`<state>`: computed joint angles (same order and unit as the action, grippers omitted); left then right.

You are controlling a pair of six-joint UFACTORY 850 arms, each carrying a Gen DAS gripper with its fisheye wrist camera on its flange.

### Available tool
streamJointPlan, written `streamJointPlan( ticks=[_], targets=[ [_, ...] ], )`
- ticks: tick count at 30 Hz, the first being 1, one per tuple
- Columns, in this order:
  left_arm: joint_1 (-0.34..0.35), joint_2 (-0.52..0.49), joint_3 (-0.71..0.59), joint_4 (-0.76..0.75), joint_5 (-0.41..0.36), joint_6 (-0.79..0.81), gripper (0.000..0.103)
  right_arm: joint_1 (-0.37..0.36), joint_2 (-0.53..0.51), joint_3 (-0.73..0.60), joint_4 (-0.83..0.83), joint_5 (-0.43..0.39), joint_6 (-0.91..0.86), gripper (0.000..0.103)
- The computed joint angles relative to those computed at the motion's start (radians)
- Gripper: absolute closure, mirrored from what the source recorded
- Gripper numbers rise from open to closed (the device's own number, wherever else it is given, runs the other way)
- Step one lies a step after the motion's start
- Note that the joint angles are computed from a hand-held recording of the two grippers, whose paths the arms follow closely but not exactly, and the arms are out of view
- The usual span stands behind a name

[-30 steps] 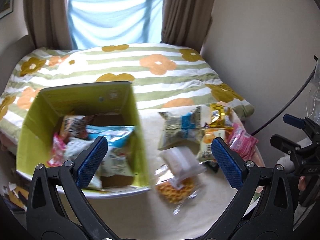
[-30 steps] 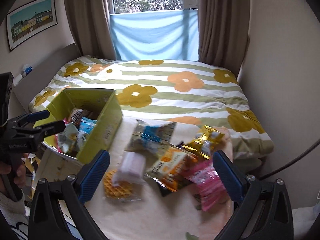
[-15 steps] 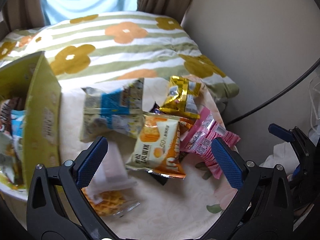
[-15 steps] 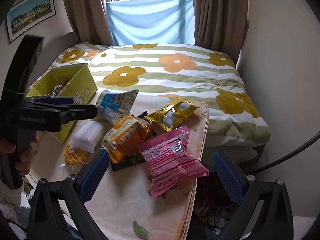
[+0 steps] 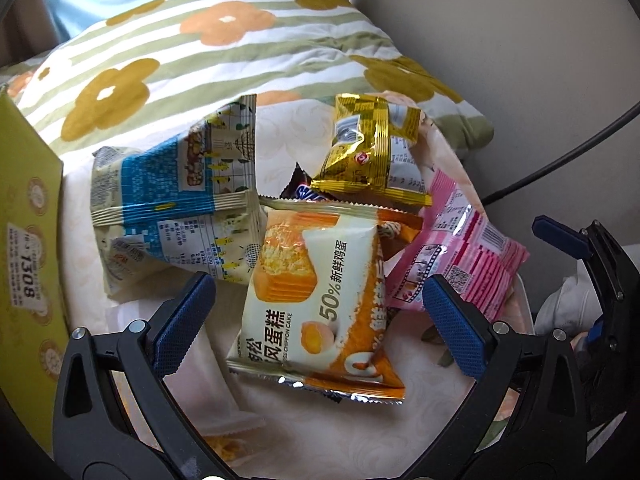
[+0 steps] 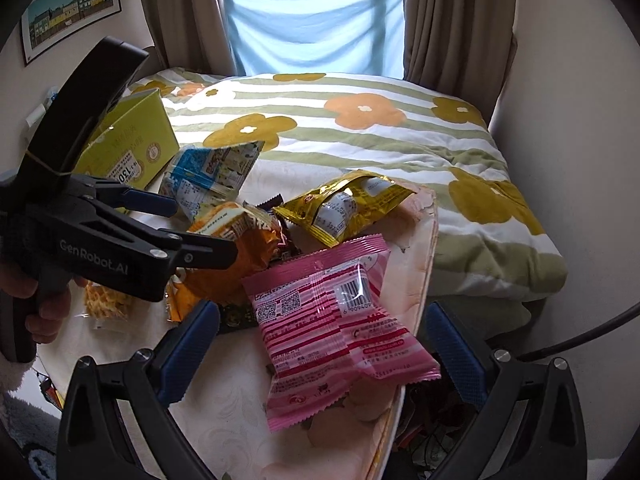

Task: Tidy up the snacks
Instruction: 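Grasp the orange egg-cake packet with the left gripper while the right gripper grasps the pink candy bag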

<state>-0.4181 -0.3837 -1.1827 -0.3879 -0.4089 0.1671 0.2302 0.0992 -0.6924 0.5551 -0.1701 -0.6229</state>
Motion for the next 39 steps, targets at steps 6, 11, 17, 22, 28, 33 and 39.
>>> streamJointPlan(
  ticks=[6, 11, 17, 22, 28, 33, 39],
  targets=[
    [0.000, -0.032, -0.018, -0.002, -0.002, 0.036, 0.001, 0.025, -0.049, -0.012, -0.258, 0.017, 0.211, 0.001],
    [-0.004, -0.060, -0.040, -0.004, -0.026, 0.049, 0.021, 0.032, -0.071, -0.017, -0.349, 0.021, 0.289, 0.001],
    [-0.002, -0.053, -0.027, 0.026, -0.017, 0.026, 0.039, 0.043, -0.092, -0.026, -0.493, 0.028, 0.415, 0.001],
    [0.003, -0.043, -0.019, 0.023, -0.024, 0.028, 0.040, 0.049, -0.099, -0.029, -0.572, 0.026, 0.497, 0.001],
    [0.002, -0.008, 0.002, 0.039, -0.017, 0.006, 0.040, 0.050, -0.111, -0.039, -0.612, 0.011, 0.529, 0.001],
    [-0.003, 0.010, 0.011, 0.069, -0.016, -0.036, 0.040, 0.052, -0.125, -0.050, -0.584, -0.004, 0.488, 0.001],
    [-0.014, 0.035, 0.032, 0.089, -0.002, -0.067, 0.040, 0.051, -0.120, -0.049, -0.610, -0.027, 0.497, 0.026]
  ],
)
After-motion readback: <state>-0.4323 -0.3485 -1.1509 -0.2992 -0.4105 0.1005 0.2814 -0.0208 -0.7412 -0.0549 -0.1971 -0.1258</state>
